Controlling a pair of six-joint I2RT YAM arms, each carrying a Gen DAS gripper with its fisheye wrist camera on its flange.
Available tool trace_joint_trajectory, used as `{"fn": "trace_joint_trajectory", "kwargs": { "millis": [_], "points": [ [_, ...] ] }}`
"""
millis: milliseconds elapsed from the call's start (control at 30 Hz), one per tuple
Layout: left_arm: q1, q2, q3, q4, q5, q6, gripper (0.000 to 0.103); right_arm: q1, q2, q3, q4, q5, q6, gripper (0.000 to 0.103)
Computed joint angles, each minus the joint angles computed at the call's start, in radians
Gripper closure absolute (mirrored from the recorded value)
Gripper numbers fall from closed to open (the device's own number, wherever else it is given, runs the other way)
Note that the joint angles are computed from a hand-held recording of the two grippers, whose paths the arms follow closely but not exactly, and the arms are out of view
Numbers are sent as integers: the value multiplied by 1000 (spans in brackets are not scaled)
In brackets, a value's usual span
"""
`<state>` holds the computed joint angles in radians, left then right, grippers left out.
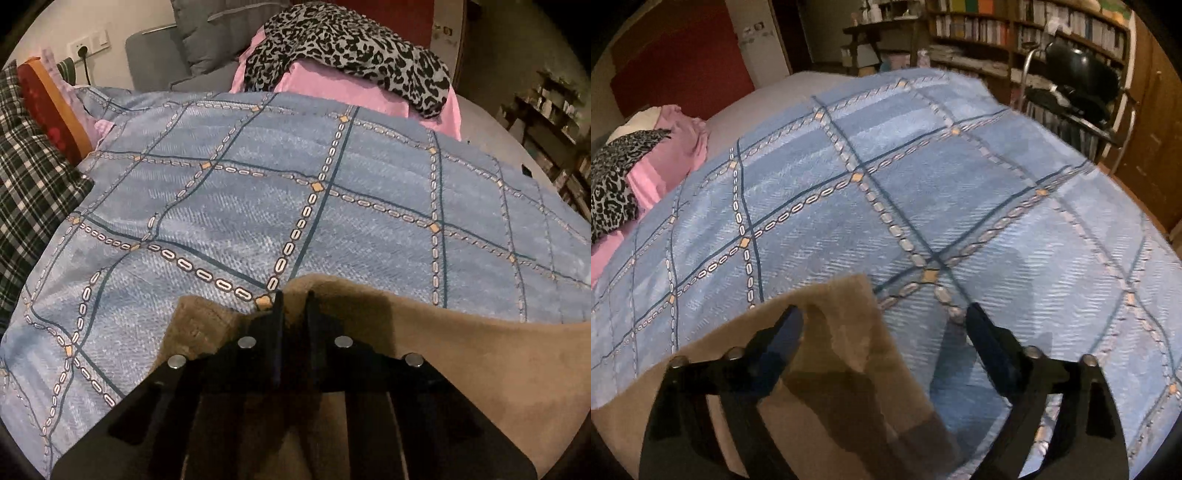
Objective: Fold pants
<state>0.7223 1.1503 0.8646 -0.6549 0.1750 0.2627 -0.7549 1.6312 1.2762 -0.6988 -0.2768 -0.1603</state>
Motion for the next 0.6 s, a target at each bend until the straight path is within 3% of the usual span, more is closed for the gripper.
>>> {"fn": "trace_joint_trajectory", "kwargs": {
  "millis": [67, 167, 200, 333, 600],
  "points": [
    [9, -3, 9, -12, 14, -3, 93, 20, 19, 6, -8, 32, 4, 36],
    [22, -14, 13, -22, 32, 2, 93, 46, 0, -12, -9, 29, -20, 70],
    [31, -17, 17, -30, 43, 4, 93, 54, -13, -16, -8, 43, -19, 76],
    [61, -37, 36, -65, 86, 13, 93, 56, -91, -41, -9, 58, -42, 82],
    [187, -121, 126, -222, 225, 83, 93, -103, -244, -13, -139, -91, -90, 83]
  ]
}}
